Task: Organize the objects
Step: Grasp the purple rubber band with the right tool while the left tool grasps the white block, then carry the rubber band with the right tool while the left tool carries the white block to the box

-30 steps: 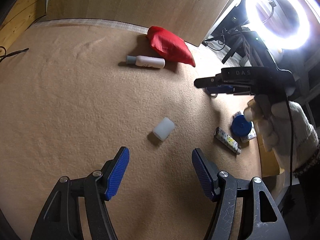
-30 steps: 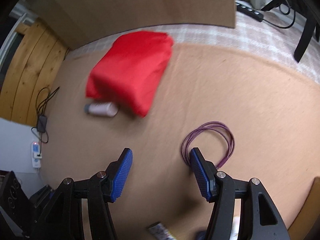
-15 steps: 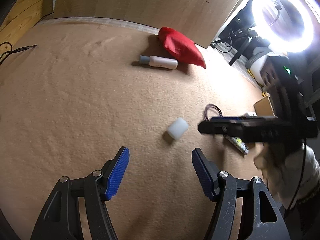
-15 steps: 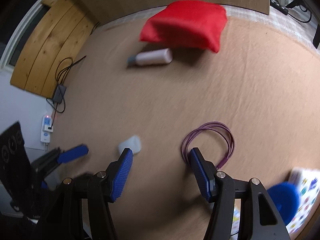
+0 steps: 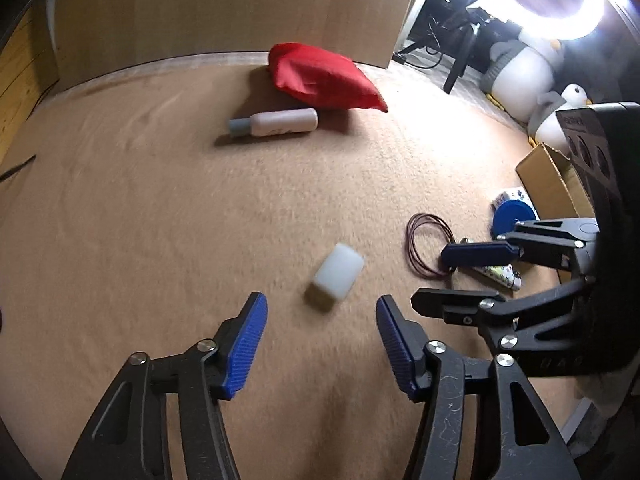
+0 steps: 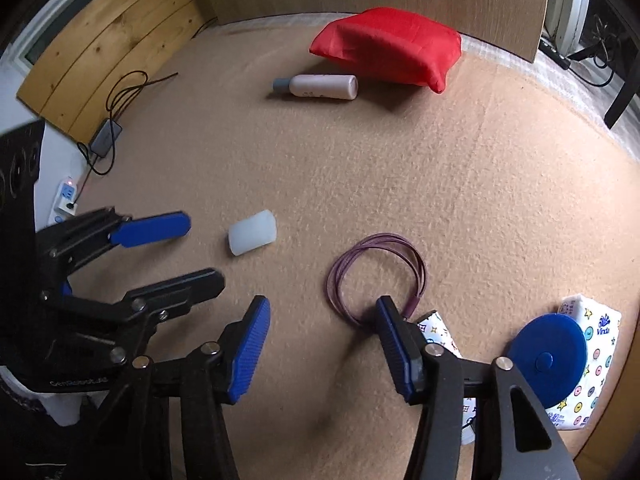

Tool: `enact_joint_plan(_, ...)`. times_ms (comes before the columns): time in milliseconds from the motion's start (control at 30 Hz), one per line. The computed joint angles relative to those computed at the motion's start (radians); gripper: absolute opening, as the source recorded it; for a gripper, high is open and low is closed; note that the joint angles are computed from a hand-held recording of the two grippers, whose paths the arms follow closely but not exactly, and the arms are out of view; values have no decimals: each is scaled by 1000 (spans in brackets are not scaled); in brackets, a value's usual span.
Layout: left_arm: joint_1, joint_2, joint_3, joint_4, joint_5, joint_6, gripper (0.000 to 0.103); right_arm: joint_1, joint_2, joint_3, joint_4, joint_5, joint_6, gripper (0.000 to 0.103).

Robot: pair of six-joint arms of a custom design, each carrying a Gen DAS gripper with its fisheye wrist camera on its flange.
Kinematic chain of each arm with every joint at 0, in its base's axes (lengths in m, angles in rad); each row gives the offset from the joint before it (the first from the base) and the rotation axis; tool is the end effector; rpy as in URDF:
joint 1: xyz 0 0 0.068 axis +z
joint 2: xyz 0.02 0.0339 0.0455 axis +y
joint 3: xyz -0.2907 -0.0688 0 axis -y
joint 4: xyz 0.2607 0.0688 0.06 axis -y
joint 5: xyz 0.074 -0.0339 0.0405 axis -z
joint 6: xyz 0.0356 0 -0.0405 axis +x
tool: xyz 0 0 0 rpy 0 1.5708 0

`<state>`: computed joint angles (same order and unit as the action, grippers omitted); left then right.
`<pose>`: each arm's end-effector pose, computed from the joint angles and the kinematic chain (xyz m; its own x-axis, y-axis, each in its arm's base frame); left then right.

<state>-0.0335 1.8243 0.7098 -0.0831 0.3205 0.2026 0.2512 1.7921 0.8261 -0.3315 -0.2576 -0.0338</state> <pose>0.3004 -0.0213 0.0870 -0.8821 0.2206 -0.4162 0.3308 0.9191 -0.2140 0.2987 0.0860 0.1124 -0.9218 -0.2703 -0.2780 -0.3383 0.9109 0.2360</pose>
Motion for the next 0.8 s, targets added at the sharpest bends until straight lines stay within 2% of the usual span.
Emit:
enact_joint_plan(67, -14, 22, 21, -1, -13, -6, 54, 14, 0, -7, 16, 26, 8, 39)
enact_joint_plan(133, -27, 42, 41, -6, -27, -5, 48, 18, -2, -12, 24, 36, 8, 38)
enact_joint_plan(400, -75, 73, 63, 22, -76, 6, 39, 70, -7, -27, 54, 110, -9, 37)
enact_joint_plan(533, -82, 78, 62, 39, -72, 4, 24, 101, -3, -24, 60, 186, -24, 23)
enact_joint_plan(667, -78, 73, 54, 46, -65, 6, 20, 99, 2, -10, 51, 208, -34, 7)
enact_joint_plan(800, -73, 58, 44, 46, -66, 5, 15, 86, 5, -3, 54, 188, -19, 4)
